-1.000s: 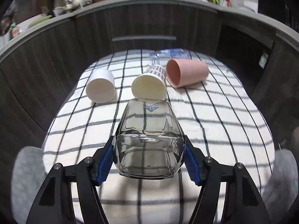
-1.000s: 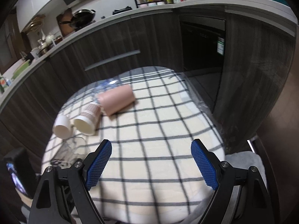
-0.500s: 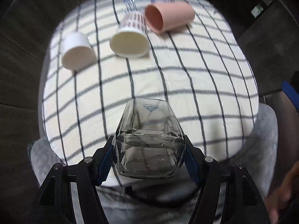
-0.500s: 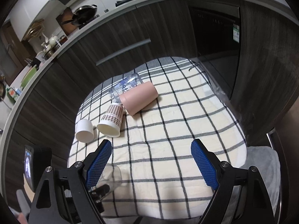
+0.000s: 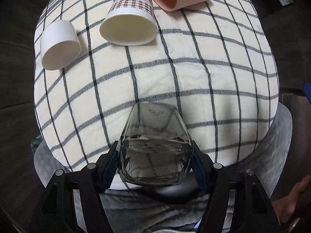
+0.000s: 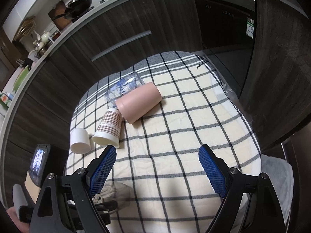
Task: Flip cup upside down
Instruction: 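Lift and rotate the glass cup with the left gripper, set it rim-down, then open the left gripper and pull it back from the glass cup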
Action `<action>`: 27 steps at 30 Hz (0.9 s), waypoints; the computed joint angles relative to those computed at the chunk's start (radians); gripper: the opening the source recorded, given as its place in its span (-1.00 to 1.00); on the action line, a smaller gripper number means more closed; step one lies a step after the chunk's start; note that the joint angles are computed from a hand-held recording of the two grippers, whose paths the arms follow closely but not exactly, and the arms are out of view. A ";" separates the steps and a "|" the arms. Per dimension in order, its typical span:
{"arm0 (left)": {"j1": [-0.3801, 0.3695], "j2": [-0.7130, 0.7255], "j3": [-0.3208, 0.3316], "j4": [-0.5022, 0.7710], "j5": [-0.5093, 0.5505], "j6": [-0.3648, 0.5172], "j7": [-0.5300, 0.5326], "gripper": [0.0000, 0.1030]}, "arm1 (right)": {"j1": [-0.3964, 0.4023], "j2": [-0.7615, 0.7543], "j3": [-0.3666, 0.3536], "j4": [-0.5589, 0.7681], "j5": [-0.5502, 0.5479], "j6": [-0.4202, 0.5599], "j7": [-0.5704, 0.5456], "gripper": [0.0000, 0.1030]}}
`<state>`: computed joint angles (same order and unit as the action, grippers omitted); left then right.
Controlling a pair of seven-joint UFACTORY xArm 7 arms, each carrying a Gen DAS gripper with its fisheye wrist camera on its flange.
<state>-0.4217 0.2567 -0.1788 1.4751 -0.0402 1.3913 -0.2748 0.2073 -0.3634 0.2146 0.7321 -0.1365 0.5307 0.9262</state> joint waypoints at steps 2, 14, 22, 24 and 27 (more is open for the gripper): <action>-0.002 0.008 0.001 0.008 0.009 -0.004 0.001 0.30 | 0.002 0.008 -0.005 0.000 0.006 0.000 -0.005 0.68; -0.004 -0.044 -0.001 -0.041 0.024 -0.047 -0.009 0.63 | -0.003 -0.009 0.017 0.016 -0.043 0.035 0.018 0.68; 0.006 -0.156 -0.006 -0.117 0.032 -0.103 -0.004 0.63 | -0.008 -0.070 0.054 0.032 -0.088 0.082 0.052 0.68; 0.011 -0.209 -0.007 -0.160 0.042 -0.155 -0.005 0.63 | -0.012 -0.089 0.074 0.041 -0.112 0.101 0.068 0.68; 0.014 -0.288 -0.015 -0.228 0.068 -0.245 -0.033 0.63 | -0.014 -0.110 0.099 0.055 -0.142 0.125 0.088 0.68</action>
<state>-0.4078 -0.0312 -0.1935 1.2469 0.0273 1.1459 -0.3075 0.1934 -0.4731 0.3136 0.7867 -0.2786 0.6557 1.0138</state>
